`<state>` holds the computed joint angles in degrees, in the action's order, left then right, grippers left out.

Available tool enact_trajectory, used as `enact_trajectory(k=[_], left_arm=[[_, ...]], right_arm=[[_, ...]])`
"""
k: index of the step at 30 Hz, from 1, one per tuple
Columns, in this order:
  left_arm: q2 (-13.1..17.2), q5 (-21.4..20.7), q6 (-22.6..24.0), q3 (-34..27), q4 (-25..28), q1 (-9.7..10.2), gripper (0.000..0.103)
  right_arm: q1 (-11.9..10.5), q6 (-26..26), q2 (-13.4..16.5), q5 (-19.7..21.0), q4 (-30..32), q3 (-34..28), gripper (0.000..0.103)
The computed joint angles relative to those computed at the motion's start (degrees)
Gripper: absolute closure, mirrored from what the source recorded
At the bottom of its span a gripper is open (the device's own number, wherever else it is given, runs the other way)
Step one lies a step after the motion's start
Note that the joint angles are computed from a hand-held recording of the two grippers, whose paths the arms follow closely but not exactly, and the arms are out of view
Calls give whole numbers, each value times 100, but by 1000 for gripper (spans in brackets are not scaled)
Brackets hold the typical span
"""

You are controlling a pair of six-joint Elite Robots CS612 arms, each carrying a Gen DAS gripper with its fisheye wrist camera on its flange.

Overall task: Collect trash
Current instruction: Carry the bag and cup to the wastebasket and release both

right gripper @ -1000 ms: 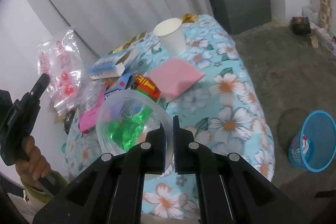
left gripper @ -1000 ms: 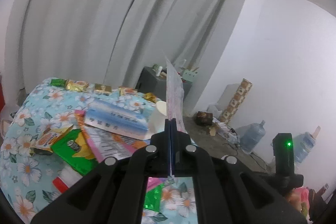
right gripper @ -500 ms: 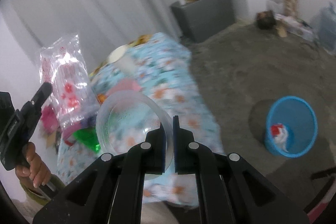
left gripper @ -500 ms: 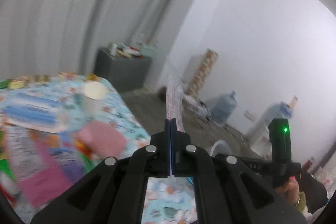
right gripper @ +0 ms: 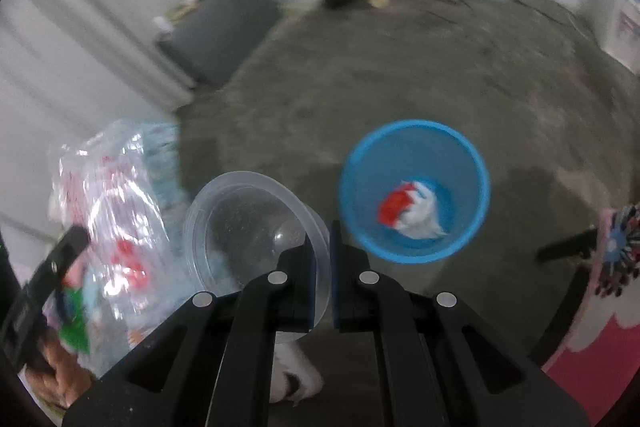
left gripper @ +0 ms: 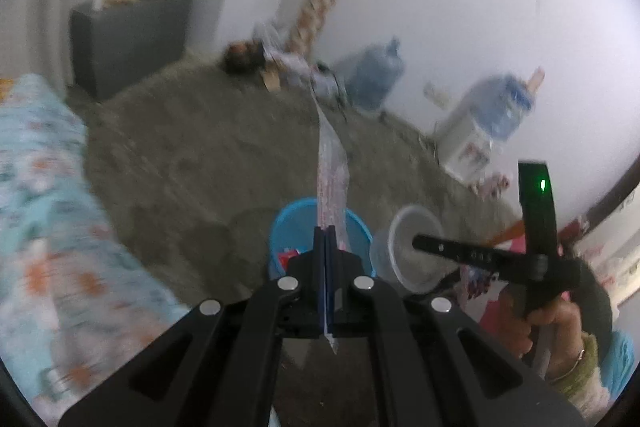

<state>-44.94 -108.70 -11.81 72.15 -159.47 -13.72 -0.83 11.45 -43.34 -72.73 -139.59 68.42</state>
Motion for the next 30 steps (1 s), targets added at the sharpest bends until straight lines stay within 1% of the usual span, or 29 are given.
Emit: enact_trajectory(k=[3, 6, 7, 8, 9, 10, 11, 12, 14, 16, 18, 20, 24, 27, 30], left_arm=[[420, -113, 47, -609, 596, -128, 103], [737, -89, 29, -1073, 928, -218, 103], [901, -126, -1, -1324, 1134, -242, 102], [998, -170, -42, -1481, 1319, -251, 93], [1111, -143, -176, -1675, 1590, -263, 79], [1196, -118, -364, -1790, 1687, -261, 73], [1226, -140, -543, -1822, 1680, -253, 68], [1245, -190, -704, -1835, 1649, -238, 67], [1238, -233, -728, -1842, 1668, -230, 66], [1147, -208, -585, -1712, 1559, -230, 64], [1050, -142, -526, -1572, 1459, -229, 61], [966, -188, -506, -1475, 1372, -213, 60], [707, -154, -445, -1104, 1080, -192, 57], [445, -147, -409, -756, 795, -142, 55], [207, -151, -378, -443, 537, -89, 54]], right_arm=[[-54, 254, 260, -233, 170, -294, 95], [-67, 458, 562, -466, 285, -654, 92], [-62, 500, 666, -583, 295, -764, 79], [-47, 553, 765, -775, 336, -876, 68], [-61, 579, 791, -900, 318, -888, 48], [-66, 599, 829, -1002, 257, -898, 46], [-51, 600, 855, -1086, 222, -905, 46], [-38, 583, 864, -1155, 226, -897, 45], [-28, 609, 846, -1143, 175, -845, 44], [-34, 576, 809, -1078, 97, -791, 42], [-35, 479, 758, -1097, -7, -730, 41], [-23, 388, 666, -1097, -188, -589, 39], [-7, 239, 433, -934, -553, -327, 35], [3, 81, 292, -761, -777, -171, 32], [26, -25, 110, -607, -902, 0, 32]])
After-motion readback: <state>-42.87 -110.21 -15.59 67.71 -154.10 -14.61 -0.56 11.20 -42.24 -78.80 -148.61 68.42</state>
